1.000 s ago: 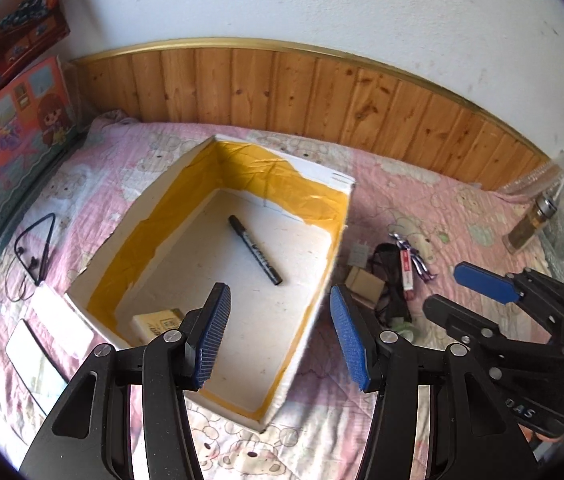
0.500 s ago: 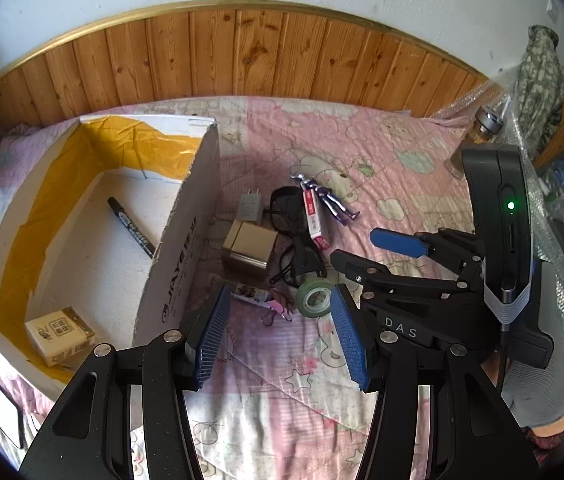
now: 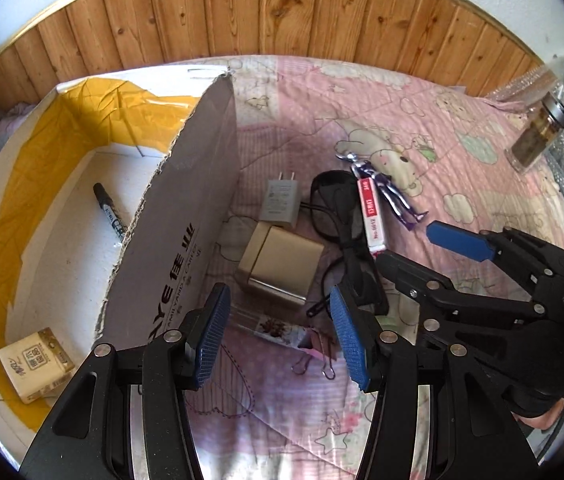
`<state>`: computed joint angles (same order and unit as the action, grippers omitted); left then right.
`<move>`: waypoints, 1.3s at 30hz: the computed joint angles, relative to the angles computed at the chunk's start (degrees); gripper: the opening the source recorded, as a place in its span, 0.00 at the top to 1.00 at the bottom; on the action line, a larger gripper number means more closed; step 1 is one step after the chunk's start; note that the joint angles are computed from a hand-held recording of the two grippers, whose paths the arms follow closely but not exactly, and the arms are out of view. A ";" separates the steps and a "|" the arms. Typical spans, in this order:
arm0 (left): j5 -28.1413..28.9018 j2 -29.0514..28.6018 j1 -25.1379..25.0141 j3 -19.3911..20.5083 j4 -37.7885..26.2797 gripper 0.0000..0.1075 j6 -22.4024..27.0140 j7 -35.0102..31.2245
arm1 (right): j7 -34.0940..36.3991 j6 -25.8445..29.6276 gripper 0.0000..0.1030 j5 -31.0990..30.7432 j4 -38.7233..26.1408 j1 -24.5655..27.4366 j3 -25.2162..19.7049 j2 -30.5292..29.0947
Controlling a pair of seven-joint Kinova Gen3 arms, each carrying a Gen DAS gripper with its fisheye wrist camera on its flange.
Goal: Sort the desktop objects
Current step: 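Grasp the gold metal tin with the left tool while the right tool grasps the red staple box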
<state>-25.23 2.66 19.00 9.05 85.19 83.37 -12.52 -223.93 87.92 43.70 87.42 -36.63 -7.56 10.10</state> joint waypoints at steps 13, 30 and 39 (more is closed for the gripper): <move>3.09 -0.27 -3.99 -1.42 6.81 0.49 -9.77 -1.31 | -19.37 -16.35 0.41 4.86 17.71 5.03 -1.45 -6.05; 6.89 -2.69 -6.84 -3.28 8.37 0.49 -15.15 -0.63 | -14.45 -14.04 0.79 0.84 15.80 7.72 -3.01 -7.49; 7.54 -1.22 -9.49 -3.23 7.03 0.44 -16.86 -2.12 | -14.28 -17.82 0.74 -0.34 17.45 8.79 -2.12 -6.69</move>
